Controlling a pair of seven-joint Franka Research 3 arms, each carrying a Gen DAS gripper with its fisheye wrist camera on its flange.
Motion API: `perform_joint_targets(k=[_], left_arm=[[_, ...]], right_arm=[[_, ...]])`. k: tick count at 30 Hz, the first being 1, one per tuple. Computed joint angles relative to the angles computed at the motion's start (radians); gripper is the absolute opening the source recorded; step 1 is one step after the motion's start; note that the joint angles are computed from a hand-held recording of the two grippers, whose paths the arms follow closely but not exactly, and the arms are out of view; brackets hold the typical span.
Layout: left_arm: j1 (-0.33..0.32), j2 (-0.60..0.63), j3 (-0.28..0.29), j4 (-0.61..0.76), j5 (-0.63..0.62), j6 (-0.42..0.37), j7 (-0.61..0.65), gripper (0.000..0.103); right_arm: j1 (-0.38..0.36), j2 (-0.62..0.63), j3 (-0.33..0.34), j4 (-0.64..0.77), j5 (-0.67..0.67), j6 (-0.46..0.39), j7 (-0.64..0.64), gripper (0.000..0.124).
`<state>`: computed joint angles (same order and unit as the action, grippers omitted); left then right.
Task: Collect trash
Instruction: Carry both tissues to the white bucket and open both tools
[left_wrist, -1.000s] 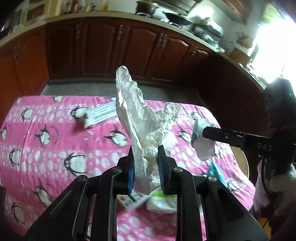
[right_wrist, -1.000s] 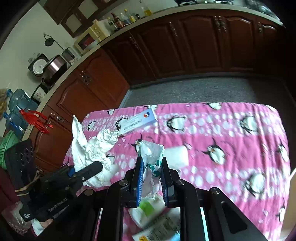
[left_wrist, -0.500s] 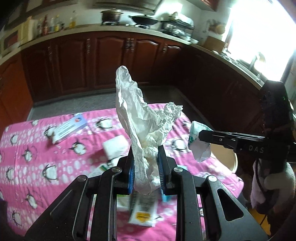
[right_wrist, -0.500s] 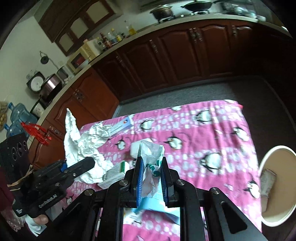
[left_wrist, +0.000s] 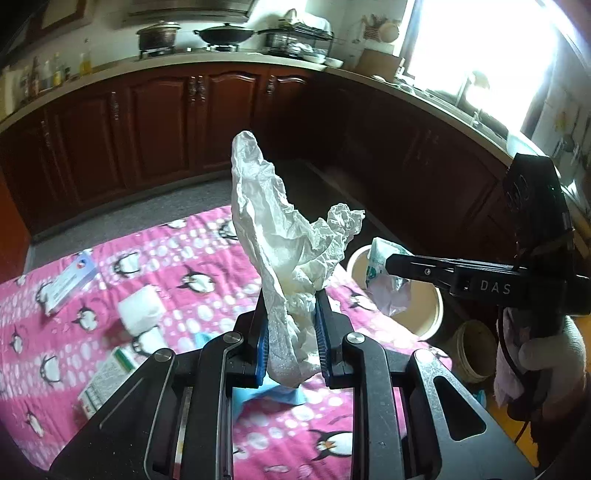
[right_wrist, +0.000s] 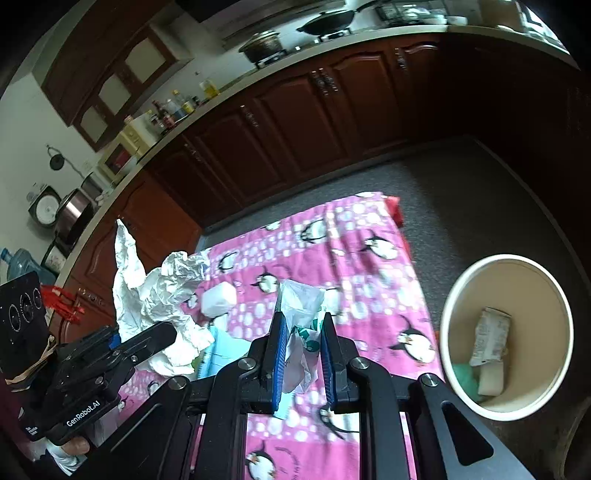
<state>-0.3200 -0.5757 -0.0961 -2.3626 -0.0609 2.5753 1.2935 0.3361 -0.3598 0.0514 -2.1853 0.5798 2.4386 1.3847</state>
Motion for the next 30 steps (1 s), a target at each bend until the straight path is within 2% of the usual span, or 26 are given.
perform_joint_targets(k=[13,30], left_arm=[[-0.068,0.170,-0.041,0.118,-0.057,0.012,0.059,0.019],[-0.072,0.438,-0.134,0.313,-0.118,-0.025,0.100,0.019]], right_arm=[[-0.098,-0.068,-0.048,-0.081,-0.066,-0.015,0.037,0.016],[-0.227,-0.055,-0.078,-0.147,-0.172,-0.021,0.099,0.016]])
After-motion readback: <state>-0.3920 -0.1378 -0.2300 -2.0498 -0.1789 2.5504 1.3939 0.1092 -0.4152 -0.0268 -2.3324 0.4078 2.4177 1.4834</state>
